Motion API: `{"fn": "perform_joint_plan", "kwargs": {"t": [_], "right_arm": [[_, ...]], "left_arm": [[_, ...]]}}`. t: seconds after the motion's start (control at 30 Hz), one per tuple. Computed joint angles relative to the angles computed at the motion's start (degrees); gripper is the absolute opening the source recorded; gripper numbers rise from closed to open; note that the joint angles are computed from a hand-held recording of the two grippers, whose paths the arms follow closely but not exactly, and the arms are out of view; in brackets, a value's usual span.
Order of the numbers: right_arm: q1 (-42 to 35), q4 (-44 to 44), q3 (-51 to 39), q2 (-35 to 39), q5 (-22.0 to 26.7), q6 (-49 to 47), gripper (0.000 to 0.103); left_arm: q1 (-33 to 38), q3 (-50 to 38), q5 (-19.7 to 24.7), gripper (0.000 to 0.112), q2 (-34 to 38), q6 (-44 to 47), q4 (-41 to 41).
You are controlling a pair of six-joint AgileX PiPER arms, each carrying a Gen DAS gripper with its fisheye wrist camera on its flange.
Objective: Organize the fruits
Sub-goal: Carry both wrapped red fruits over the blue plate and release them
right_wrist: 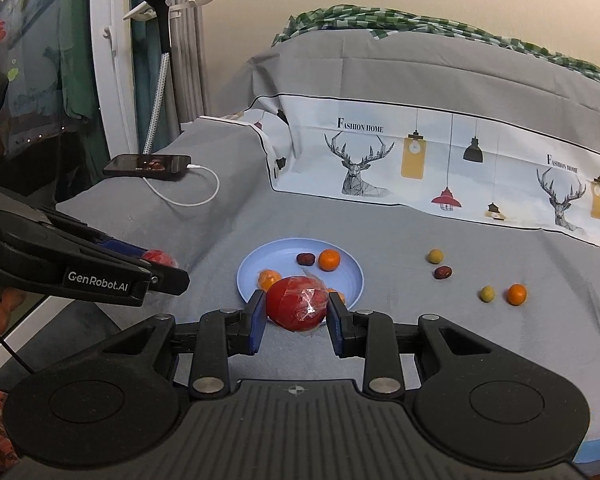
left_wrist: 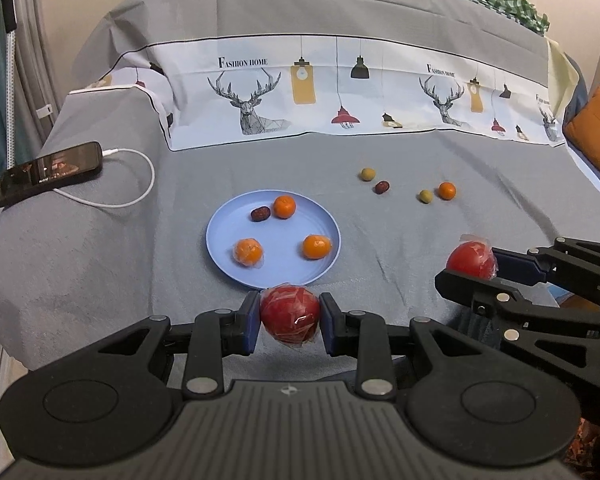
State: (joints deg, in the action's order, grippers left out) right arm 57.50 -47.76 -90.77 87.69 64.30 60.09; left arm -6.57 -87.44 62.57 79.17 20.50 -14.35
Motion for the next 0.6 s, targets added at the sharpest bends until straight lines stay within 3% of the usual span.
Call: {"fn": "perform_joint_plan", "kwargs": {"t": [0.6], "right_arm": [[-6.7, 10.1, -5.0, 5.4, -1.9, -8.0, 0.033]], "left_arm": [[1.3, -3.8, 0.7, 0.034, 6.4, 1.3, -0.8]]}}
